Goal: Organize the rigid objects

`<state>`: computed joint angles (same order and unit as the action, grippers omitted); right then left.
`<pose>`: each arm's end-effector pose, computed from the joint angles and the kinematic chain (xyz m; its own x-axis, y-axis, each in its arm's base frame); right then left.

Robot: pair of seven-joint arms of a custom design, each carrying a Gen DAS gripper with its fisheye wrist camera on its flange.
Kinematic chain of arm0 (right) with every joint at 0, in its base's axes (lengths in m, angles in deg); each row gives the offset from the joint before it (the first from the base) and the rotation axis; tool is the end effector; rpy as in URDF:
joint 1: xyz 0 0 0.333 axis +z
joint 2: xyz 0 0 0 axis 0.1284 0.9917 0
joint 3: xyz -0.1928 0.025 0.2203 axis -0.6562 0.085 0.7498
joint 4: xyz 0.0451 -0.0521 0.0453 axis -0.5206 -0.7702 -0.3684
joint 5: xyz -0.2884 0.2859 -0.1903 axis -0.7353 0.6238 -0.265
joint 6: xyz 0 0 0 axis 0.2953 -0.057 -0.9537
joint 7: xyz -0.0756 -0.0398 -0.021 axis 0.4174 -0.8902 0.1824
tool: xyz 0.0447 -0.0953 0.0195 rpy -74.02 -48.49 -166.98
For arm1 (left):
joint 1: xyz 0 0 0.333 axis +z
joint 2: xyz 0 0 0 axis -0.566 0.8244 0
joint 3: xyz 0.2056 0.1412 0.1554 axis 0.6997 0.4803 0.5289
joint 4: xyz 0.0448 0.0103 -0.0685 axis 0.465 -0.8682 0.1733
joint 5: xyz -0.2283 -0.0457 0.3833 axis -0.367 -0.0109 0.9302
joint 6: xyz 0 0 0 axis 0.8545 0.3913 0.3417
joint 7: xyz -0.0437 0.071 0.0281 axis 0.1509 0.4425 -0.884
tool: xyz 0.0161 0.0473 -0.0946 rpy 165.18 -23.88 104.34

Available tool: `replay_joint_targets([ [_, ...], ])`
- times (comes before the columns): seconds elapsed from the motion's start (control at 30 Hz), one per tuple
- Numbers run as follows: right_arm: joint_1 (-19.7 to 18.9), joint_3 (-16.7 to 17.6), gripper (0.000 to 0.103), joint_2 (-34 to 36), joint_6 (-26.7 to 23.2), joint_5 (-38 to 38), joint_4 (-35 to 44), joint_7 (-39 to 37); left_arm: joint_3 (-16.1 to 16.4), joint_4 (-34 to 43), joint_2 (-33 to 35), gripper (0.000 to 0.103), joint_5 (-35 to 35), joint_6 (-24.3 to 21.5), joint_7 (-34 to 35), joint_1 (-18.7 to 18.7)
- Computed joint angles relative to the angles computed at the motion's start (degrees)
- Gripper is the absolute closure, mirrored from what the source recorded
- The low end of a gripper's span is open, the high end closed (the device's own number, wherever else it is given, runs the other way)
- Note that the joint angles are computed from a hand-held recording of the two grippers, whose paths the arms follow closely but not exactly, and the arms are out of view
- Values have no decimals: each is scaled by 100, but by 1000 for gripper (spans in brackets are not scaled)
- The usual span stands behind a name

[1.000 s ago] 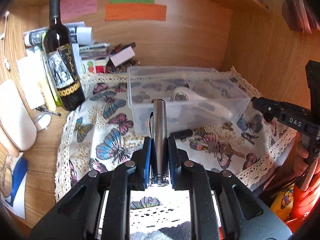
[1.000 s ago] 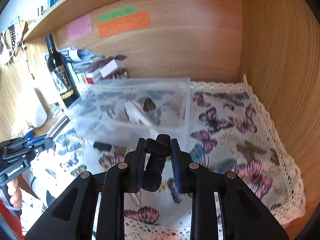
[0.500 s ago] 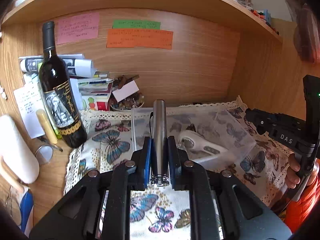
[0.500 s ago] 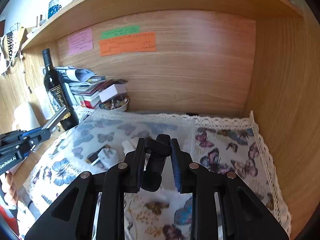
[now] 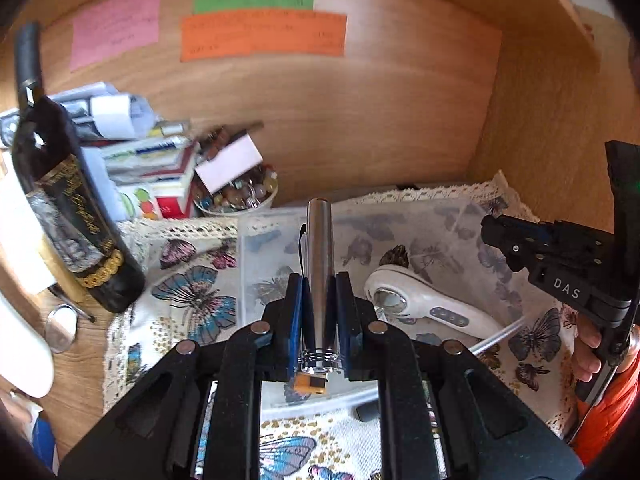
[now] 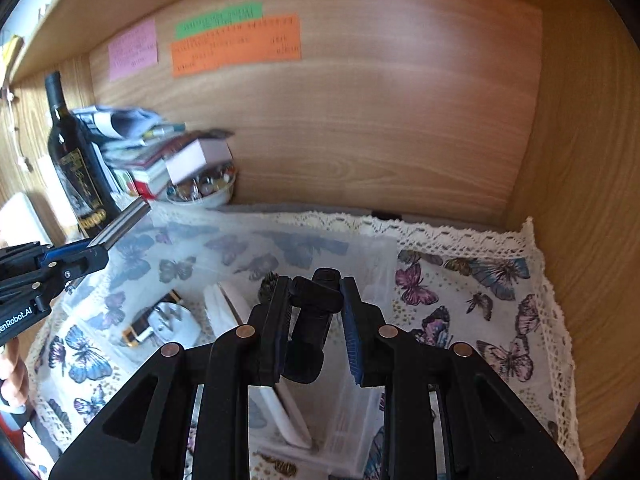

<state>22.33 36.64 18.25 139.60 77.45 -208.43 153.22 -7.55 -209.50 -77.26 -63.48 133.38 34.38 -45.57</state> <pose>0.5078 0.1629 0.5205 0.2963 -0.9551 0.0028 -0.6252 -0.1962 -0.7554 0.4687 -0.3065 0.5149 -0.2030 -0.9759 0.0804 -0.6522 0.0735 -0.7545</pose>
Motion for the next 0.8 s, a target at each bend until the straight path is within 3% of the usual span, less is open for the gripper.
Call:
replay_joint_targets([
  [0.27, 12, 21, 81, 377, -275, -26, 255, -152, 224, 295, 510, 88, -427, -138, 481, -237],
  [0.5, -203, 273, 80, 538, -359, -565, 362, 180, 265, 389, 673, 87, -589, -175, 677, -303],
  [0.6, -119, 197, 79, 512, -362, -547, 347, 145, 281, 369, 650, 87, -640, -152, 713, -330],
  [0.8, -73, 166, 70, 406, -303, -508, 284, 115, 271, 197, 391, 87, -689, -41, 739, -342],
])
